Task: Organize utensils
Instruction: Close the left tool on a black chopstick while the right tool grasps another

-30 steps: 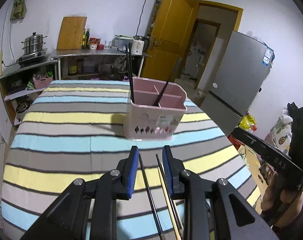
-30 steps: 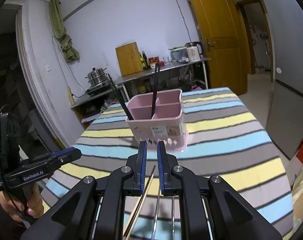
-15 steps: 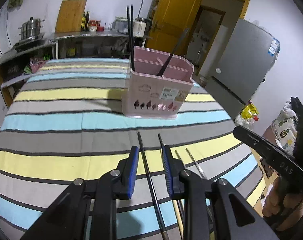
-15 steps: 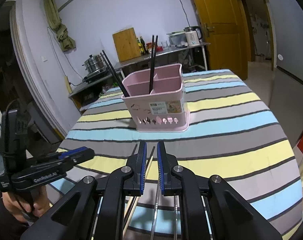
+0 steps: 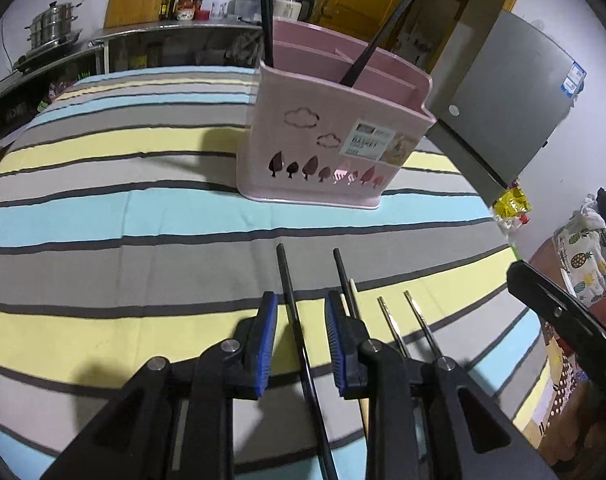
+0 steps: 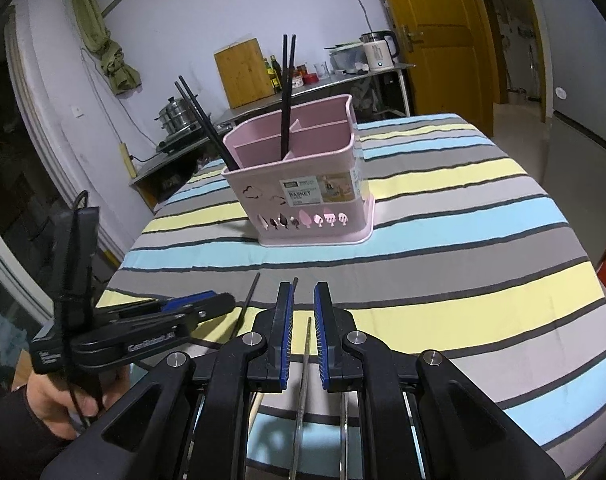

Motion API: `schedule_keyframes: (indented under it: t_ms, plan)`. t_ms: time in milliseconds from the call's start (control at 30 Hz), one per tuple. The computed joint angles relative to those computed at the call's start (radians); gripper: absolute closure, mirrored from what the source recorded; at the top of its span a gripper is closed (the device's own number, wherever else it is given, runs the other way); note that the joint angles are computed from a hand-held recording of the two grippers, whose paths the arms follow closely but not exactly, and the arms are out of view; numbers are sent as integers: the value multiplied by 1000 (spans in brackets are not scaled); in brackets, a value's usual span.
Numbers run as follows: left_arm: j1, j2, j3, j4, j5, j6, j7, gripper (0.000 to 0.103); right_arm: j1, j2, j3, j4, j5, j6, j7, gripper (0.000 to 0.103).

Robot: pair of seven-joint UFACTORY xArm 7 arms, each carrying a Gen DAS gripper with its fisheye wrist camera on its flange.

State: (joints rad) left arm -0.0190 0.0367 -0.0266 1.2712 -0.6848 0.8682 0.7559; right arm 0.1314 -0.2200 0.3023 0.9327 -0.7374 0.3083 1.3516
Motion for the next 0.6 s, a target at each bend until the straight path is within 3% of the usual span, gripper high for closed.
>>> schedule_keyframes:
  t_ms: [167, 300, 600]
  plan:
    - [-9, 48, -13, 33, 46, -11, -39, 81, 12, 32, -14, 15, 23, -2, -22, 92]
    - [-10, 69, -22, 37, 87, -30, -59, 95, 28, 60, -31, 33, 38, -3, -39, 93]
    - [19, 70, -14, 42, 90, -35, -34, 96, 99, 181, -98, 123, 142, 2, -163, 93]
